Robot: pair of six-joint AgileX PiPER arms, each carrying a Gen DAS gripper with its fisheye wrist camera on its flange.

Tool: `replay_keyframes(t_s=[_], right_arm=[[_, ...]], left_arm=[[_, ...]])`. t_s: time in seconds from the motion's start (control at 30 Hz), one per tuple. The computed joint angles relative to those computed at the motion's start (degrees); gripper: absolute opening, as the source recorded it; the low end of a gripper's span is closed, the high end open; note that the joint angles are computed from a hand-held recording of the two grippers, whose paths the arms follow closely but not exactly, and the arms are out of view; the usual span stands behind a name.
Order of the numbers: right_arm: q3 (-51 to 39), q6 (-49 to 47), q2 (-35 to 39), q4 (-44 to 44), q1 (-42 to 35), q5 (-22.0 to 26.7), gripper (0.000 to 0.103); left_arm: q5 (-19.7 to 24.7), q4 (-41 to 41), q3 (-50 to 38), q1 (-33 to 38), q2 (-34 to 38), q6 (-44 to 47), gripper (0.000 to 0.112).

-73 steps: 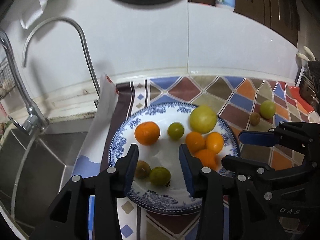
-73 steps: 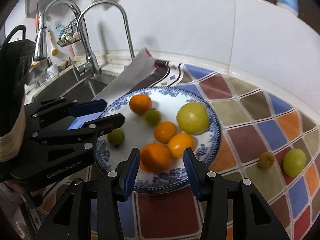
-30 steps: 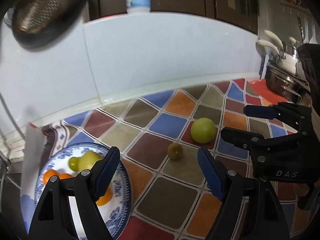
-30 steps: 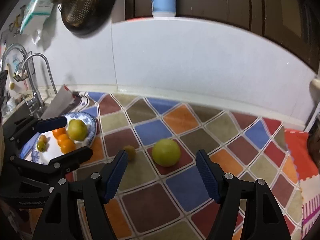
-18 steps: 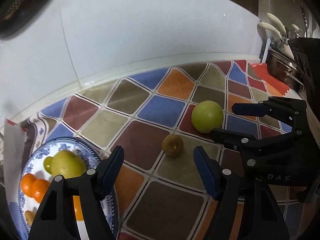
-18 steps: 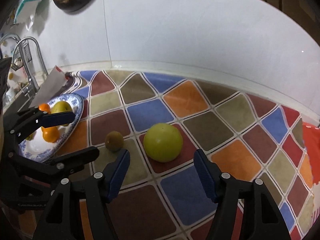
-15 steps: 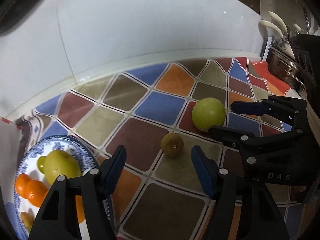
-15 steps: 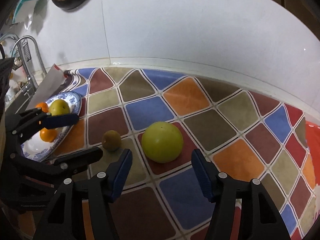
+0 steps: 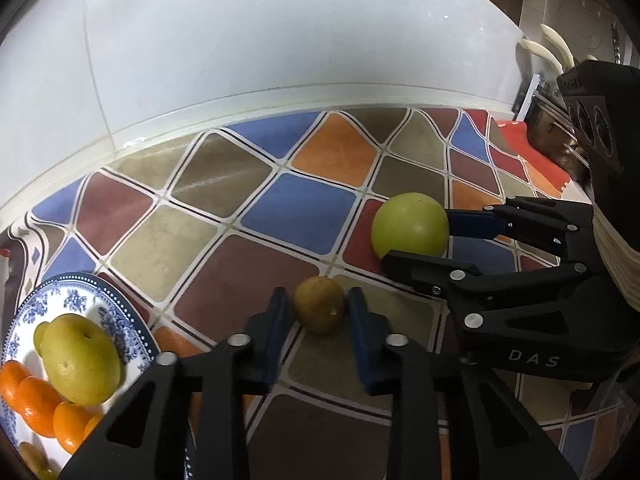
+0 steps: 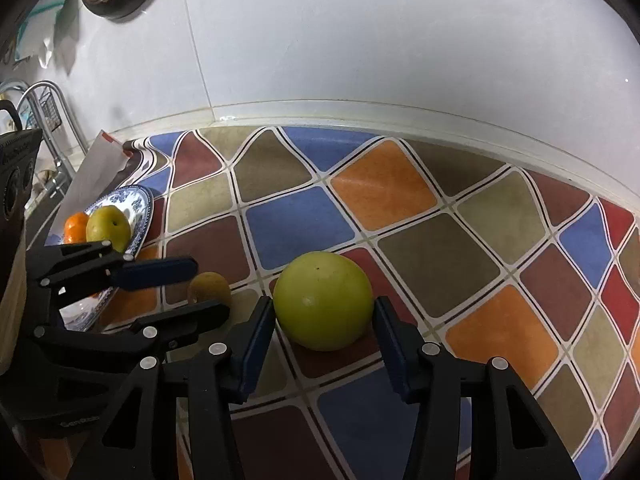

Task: Organize fruits
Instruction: 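Close the left tool on the brown fruit while the right tool grips the yellow-green pomelo, then carry the brown fruit with the left tool while the right tool carries the pomelo to the plate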

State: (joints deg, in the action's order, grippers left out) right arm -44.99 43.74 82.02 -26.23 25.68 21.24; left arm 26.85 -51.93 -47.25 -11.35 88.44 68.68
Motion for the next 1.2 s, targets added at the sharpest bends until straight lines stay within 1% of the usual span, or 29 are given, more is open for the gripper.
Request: replay_keyframes(t_s=[0.13,0.3,0.43,0.5,0.6,0.77,0.9,1.03,1.2], right_arm=[[0.37,2.63,-0.31,-2.07,0.71,0.29,0.050],[1.80,10.70,-2.40,-8.04,3.18,2.06,0.050],[2.33,18.00,-5.50,-13.75,7.31,6.02,0.050],[2.28,19.97,-6.95,-15.38,9.09,8.00,0.050],[1.79,24.37,-9.51,-18.58,13.21,12.51,0.050],[0.11,29.54,-12.26,-21.89,19.81,19.58,0.050],[-1.58,33.51,-13.97,-24.22,26.41,25.95,0.050],[-3.47,36.55,-14.63,-25.68,32.05,30.97,0.050],[-5.97,39.20,-14.16,-27.34,37.32,35.33,0.050]], left_arm=[[-0.04,-0.78,0.88,0.52,-1.44,0.60,0.028],[0.19,-0.49,2.53,1.68,-4.77,-0.13,0.028],[1.30,-1.26,4.23,2.75,-8.32,0.32,0.028],[2.48,-1.87,5.37,4.00,-10.84,1.03,0.028],[4.37,-2.42,6.80,6.00,-14.27,1.70,0.028],[9.00,-1.84,8.36,10.40,-20.81,1.06,0.028],[13.92,-1.68,9.06,15.36,-25.50,1.24,0.028],[20.43,-2.97,9.22,22.11,-29.46,2.85,0.028],[28.02,-4.77,8.99,31.43,-33.09,6.57,0.028]])
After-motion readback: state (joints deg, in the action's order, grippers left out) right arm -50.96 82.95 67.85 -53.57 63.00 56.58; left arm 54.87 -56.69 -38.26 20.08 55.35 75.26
